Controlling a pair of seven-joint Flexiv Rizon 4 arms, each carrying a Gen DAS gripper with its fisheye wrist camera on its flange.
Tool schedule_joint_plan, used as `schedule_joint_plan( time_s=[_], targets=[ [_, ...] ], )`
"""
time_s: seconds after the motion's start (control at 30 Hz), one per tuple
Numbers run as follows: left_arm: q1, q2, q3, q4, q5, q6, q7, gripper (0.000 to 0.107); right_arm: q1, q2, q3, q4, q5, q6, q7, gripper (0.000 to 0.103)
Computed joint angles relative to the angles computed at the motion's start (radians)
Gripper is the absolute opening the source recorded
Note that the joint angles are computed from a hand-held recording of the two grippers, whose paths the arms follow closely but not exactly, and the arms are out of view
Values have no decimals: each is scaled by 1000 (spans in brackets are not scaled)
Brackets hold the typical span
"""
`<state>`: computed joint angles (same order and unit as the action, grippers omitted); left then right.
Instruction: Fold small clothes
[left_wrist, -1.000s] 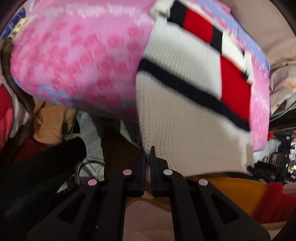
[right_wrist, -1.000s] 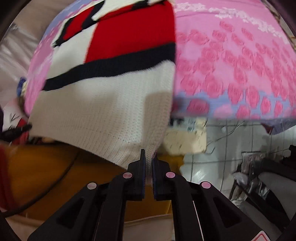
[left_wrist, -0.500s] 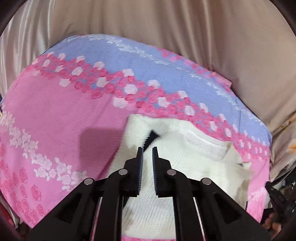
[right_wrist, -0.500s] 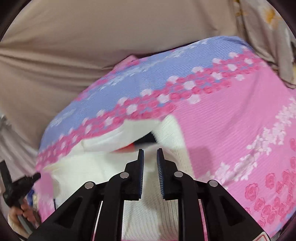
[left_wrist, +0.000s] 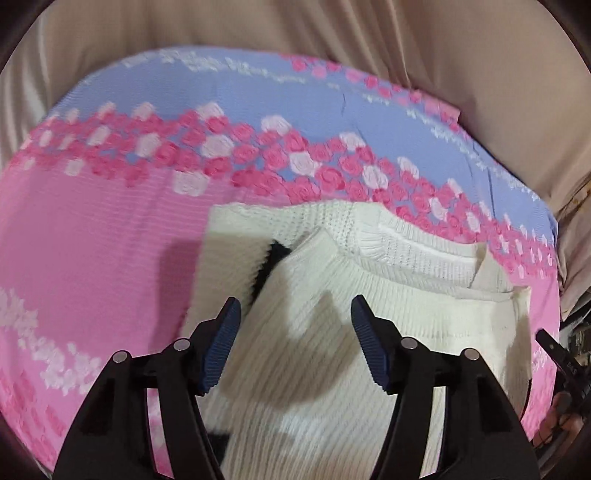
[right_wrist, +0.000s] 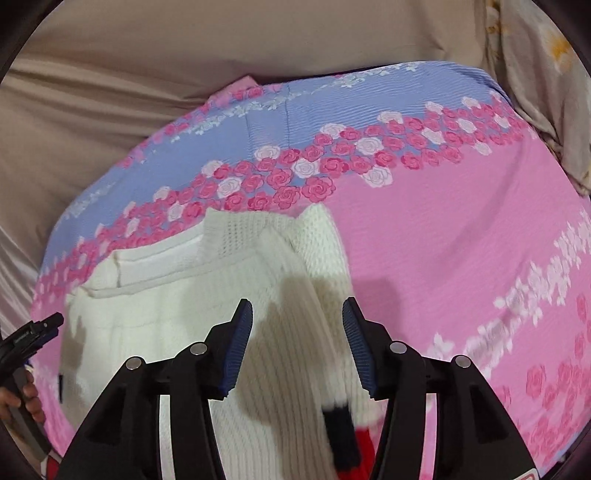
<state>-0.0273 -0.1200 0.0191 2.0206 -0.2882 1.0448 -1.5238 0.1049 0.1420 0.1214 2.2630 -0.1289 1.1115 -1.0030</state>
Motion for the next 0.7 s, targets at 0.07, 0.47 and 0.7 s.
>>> schedule_joint_plan(
  time_s=[0.07, 0.47, 0.7],
  targets=[
    [3, -34, 0, -40, 29, -57, -6, 31, 5, -47, -6, -31, -23, -36, -9, 52],
    [29, -18, 13, -105, -43, 15, 12, 6, 2, -8, -34, -88, 171, 168, -106, 6],
    [25, -85, 29, -141, 84, -56, -85, 6, -22, -66, -30, -104, 229, 113, -95, 6]
  ],
)
